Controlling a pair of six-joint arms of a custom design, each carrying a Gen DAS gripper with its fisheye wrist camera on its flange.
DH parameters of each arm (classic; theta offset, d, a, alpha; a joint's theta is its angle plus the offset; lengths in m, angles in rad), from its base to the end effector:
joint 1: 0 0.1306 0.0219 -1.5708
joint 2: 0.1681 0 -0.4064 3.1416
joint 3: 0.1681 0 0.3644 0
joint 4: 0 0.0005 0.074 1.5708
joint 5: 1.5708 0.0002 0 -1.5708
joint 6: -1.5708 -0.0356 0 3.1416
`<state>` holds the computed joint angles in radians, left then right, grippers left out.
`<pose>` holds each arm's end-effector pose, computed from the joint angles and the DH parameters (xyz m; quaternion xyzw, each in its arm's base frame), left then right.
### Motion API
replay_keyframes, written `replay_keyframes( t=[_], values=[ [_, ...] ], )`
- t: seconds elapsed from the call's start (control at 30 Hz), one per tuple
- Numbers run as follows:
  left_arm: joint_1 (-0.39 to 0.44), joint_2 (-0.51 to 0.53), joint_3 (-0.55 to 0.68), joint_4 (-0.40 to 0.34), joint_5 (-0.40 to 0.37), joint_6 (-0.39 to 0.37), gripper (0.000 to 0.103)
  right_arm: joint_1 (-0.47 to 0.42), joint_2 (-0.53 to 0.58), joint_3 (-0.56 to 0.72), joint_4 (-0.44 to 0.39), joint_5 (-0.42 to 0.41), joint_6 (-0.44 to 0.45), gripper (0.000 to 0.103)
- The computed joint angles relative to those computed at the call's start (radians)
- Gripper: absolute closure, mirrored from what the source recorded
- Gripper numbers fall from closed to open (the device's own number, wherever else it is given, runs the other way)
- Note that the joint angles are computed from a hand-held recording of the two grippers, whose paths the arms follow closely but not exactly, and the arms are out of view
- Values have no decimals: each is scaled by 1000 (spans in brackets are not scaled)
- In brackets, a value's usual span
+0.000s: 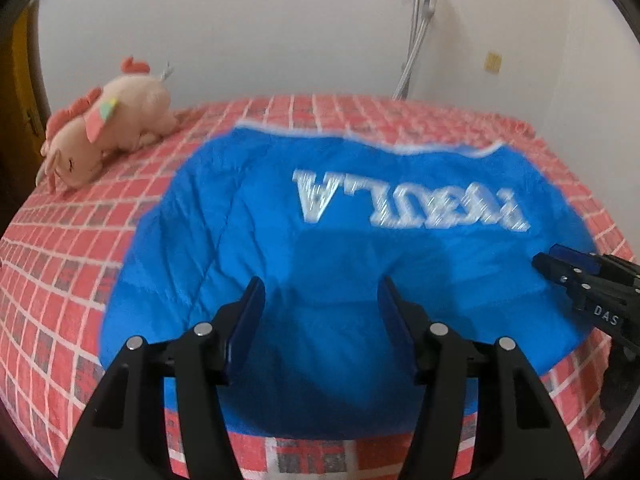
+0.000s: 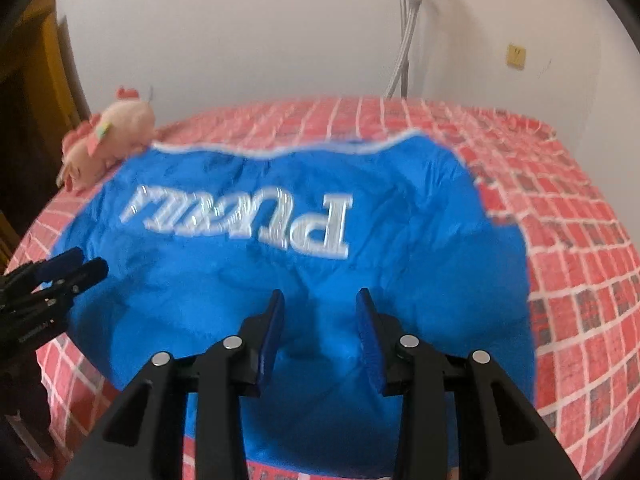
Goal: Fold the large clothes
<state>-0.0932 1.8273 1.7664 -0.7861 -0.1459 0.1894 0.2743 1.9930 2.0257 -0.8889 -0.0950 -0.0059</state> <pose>0.6229 -0.0535 0.3968 -0.0706 0.9304 0.0177 0.3592 0.6575 0.1880 0.3973 -0.1417 0.9252 0.0928 0.3397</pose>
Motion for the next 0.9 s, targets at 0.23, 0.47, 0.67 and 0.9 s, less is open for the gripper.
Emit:
replay_keyframes(
  t=[0.23,0.47,0.67,0.9],
  values=[
    [-2,14,-16,17,-20,-20,44,19,3,-36,40,69,27,66],
    [13,12,18,-37,24,-23,46,0,17,26,-34,0,40,67],
    [82,-24,55,-97,26,-19,28,-57,3,98,-80,25,-8,54],
    [194,-3,86,-158,115,77,22,-124,88,260,-244,53,-40,29]
  ],
)
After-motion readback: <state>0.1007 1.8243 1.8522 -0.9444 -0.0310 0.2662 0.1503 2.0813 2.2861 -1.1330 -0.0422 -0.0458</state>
